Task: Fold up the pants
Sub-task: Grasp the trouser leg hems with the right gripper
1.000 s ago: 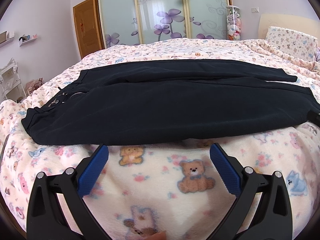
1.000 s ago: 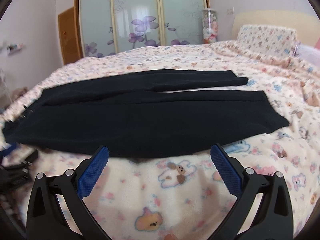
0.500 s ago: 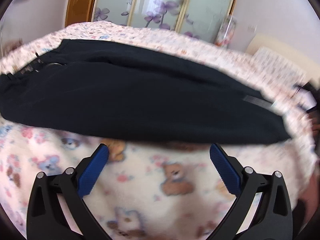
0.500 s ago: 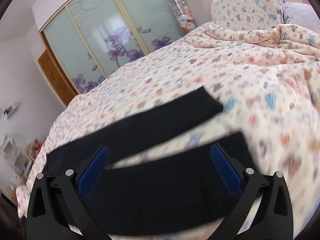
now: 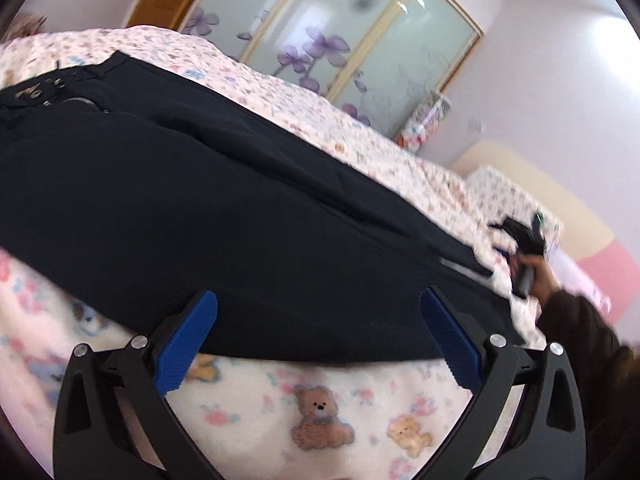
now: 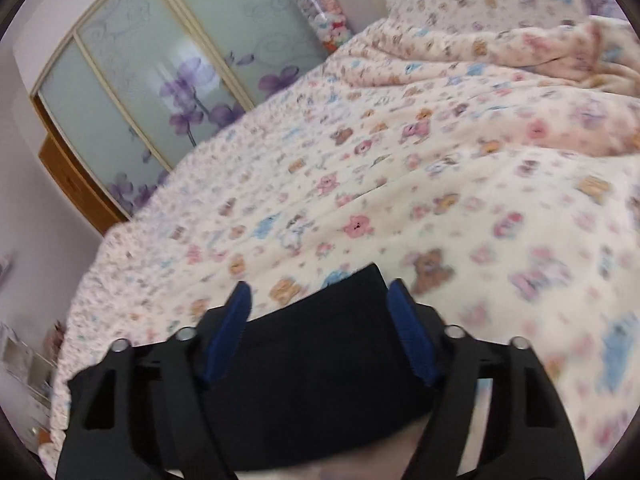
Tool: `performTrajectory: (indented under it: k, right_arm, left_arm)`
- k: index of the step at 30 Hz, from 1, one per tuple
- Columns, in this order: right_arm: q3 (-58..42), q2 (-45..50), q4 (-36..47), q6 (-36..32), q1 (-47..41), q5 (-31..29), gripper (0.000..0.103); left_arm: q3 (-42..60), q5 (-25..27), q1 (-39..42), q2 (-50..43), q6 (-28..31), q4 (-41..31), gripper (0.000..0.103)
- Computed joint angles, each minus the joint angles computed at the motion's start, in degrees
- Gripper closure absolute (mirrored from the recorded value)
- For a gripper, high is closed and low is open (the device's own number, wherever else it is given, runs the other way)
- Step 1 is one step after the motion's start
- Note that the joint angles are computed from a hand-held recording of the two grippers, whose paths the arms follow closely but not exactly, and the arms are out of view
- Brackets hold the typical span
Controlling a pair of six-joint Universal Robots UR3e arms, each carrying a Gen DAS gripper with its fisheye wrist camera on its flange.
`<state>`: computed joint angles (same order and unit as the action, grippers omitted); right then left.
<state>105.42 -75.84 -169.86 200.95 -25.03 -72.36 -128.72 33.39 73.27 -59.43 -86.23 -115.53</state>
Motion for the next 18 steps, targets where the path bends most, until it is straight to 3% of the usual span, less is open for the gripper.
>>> performTrajectory:
  k: [3,5,7,10,11,12,18]
  right_arm:
    - [-9.0,8.6,3.8,-0.8,3.0,-6.8,0.040]
    - [-13.0,12.4,6.1,-1.4,4.6,-11.9,0.040]
    - [-14.4,14.6,6.9,-2.0,4.1,-10.3,0.041]
    - [-14.2,16.2,6.1,-3.8,4.9,-11.4,0.068]
    - [-13.0,15.7,5.0,-3.5,4.6,-11.0,0.087]
    - [-10.9,14.7,3.1,-3.1,3.6,-8.8,0.091]
    - [3.0,4.0,-7.4,-3.8,-1.0,1.3,0.092]
  left_arm:
    - [-0.2,0.5,-0.7,-0.3,4.2,-1.5,0.002]
    - [-1.1,0.6,-2.0,0.2,3.7,0.4,0.002]
    - [-1.9,0.5,-3.1,0.1,2.2,3.0,0.002]
    - [-2.0,0.3,-4.5,-1.5,-0.6,6.6,0.002]
    - [-1.9,0.1,-5.1,-2.2,-1.5,7.9,0.002]
    - [-2.1,0.2,-4.6,-1.8,-0.7,7.0,0.002]
    - [-2.1,0.2,-4.3,-1.9,-1.5,7.8,0.002]
